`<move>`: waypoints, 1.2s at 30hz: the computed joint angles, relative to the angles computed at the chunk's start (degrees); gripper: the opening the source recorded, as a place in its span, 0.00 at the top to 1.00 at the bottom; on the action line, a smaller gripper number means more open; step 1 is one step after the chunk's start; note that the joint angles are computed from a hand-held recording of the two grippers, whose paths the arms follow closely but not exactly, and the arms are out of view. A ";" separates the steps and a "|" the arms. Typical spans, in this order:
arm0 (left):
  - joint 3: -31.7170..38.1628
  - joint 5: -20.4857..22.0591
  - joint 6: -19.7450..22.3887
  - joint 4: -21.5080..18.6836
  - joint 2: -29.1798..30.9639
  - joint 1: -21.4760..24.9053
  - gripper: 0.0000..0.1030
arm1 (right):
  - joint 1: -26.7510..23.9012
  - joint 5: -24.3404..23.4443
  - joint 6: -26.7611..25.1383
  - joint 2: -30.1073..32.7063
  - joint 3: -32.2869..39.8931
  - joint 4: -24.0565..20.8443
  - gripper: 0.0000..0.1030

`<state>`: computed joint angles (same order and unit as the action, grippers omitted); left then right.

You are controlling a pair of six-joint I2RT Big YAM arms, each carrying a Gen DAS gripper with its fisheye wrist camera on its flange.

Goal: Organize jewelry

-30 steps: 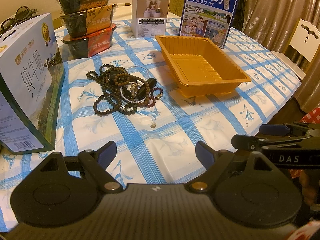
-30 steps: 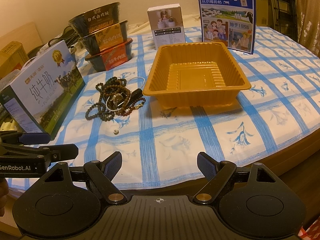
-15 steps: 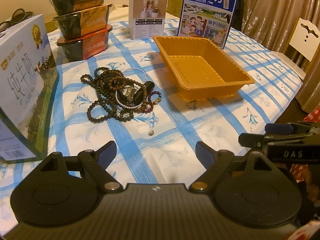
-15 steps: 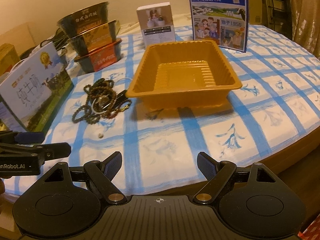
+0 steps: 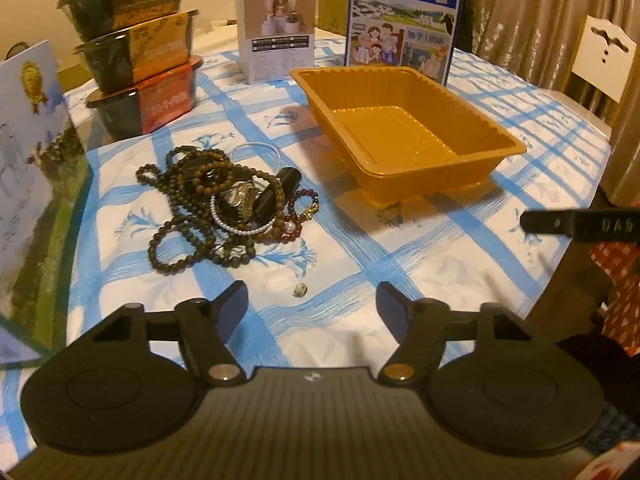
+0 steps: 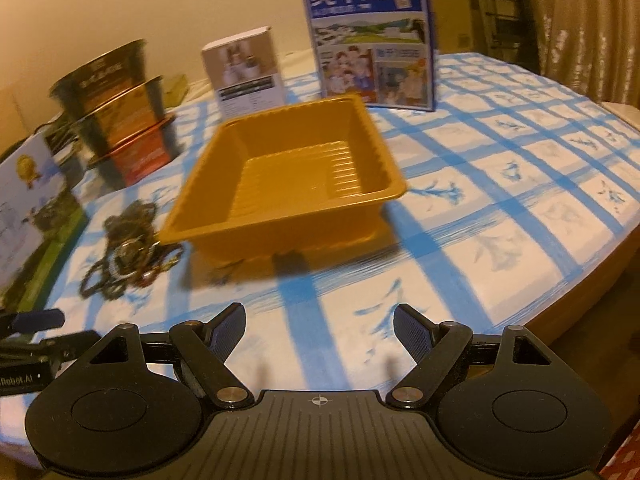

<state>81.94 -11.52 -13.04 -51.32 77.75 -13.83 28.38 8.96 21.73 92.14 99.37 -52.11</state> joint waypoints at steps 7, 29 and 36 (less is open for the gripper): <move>0.23 -0.41 1.28 1.79 2.69 0.64 0.45 | -1.76 0.86 0.43 0.56 -1.48 5.10 0.21; 1.45 -1.12 1.69 2.55 5.35 1.48 0.47 | -5.47 5.73 11.47 6.21 -3.29 28.70 0.62; 1.85 -1.10 1.63 2.73 5.83 1.64 0.47 | -5.92 6.21 13.01 8.30 -2.97 31.29 0.77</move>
